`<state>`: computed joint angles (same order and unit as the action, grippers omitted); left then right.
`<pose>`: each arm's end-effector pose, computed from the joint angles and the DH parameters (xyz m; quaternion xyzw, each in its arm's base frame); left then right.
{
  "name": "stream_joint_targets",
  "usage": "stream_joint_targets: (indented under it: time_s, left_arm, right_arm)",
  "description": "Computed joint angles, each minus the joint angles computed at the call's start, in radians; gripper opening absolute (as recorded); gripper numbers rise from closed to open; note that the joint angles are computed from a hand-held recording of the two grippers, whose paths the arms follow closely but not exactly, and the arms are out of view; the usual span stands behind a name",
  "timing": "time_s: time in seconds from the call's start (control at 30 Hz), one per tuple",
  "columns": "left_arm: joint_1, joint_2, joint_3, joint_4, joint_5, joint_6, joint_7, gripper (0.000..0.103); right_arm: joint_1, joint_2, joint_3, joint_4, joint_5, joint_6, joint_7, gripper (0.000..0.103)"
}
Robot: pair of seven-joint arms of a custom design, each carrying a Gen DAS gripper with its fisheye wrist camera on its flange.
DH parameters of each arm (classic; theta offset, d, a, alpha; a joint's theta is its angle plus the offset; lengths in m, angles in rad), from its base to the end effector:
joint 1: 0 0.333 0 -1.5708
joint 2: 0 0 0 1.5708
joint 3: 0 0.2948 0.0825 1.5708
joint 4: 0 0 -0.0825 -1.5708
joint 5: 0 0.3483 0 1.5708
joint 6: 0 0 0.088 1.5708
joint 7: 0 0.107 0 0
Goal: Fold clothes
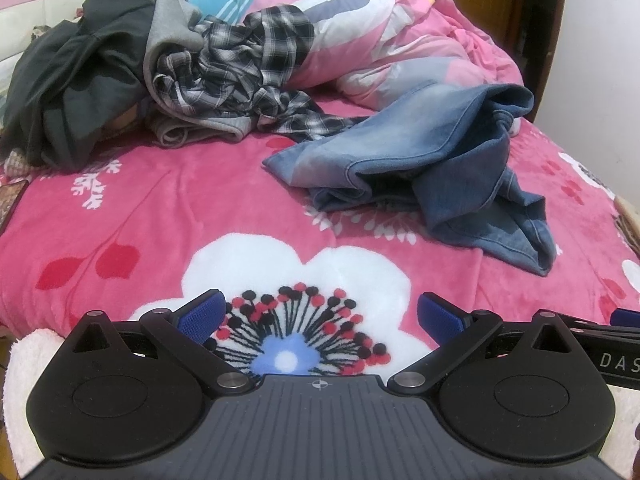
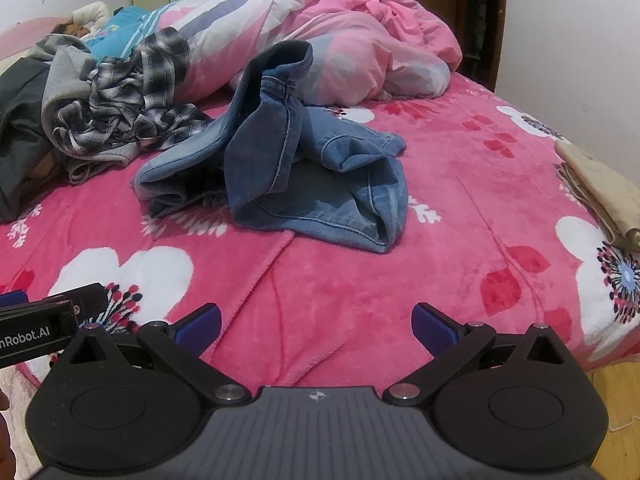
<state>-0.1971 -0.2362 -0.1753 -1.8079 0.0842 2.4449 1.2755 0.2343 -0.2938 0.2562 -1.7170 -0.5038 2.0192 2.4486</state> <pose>0.4605 -0.1941 0.7178 -0.5971 0.6808 -0.3531 0.2352 0.4086 0.2144 0.7367 -0.5483 0.7371 -0.3082 0.2472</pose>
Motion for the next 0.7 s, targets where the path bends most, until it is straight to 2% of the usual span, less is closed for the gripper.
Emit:
stream_joint_targets:
  time_s: [0.7]
  left_arm:
    - [0.005, 0.011, 0.002, 0.004, -0.007, 0.002, -0.002, 0.103]
  right_arm:
    - [0.002, 0.006, -0.008, -0.005, 0.006, 0.006, 0.004, 0.103]
